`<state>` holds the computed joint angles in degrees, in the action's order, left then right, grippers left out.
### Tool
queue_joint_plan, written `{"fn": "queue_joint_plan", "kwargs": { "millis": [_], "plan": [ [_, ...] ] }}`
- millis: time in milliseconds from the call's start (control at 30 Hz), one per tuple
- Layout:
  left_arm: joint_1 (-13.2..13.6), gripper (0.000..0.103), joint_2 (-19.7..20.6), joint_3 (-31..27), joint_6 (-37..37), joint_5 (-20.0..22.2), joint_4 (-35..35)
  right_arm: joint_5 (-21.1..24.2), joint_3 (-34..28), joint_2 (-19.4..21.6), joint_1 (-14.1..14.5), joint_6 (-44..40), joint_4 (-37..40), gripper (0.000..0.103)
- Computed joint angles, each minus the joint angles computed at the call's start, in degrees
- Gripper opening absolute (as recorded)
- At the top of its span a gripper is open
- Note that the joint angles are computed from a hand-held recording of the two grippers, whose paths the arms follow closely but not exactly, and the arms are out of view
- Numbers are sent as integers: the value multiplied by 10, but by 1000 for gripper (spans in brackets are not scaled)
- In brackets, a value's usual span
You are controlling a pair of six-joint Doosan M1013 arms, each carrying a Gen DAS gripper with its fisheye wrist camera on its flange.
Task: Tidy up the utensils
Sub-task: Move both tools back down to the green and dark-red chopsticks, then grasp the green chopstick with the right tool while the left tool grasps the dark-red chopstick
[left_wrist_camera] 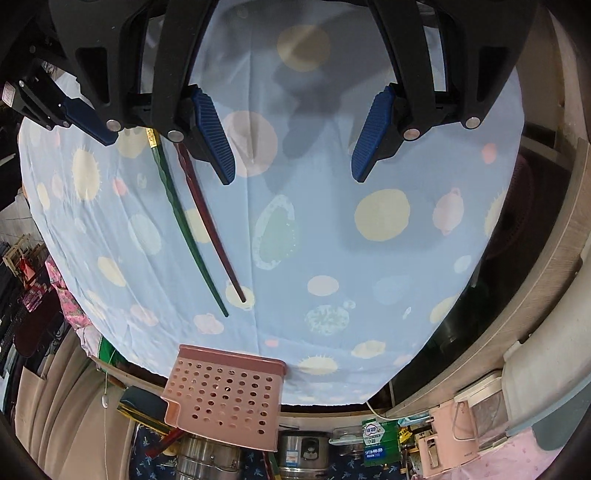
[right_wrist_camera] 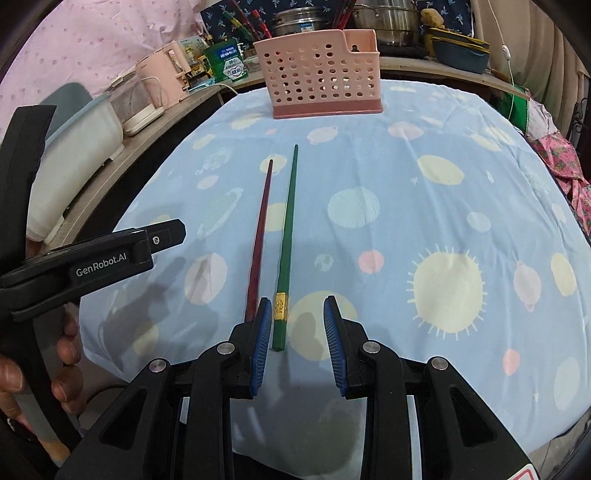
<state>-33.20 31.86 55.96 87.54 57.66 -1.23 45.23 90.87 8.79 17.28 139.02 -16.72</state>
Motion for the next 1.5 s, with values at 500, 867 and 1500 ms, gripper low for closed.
{"fn": "queue_joint_plan", "kwargs": {
  "millis": [500,867,1500],
  "plan": [
    [-2,68,-10,20,9,2,1,16,-3,12,10,4,-20,18],
    [-11,75,-19,34,50,-6,-13,29,15,-3,14,75,-73,7],
    [-23,66,-14,38,123,44,-58,34,44,-30,11,155,-103,7]
  ]
}}
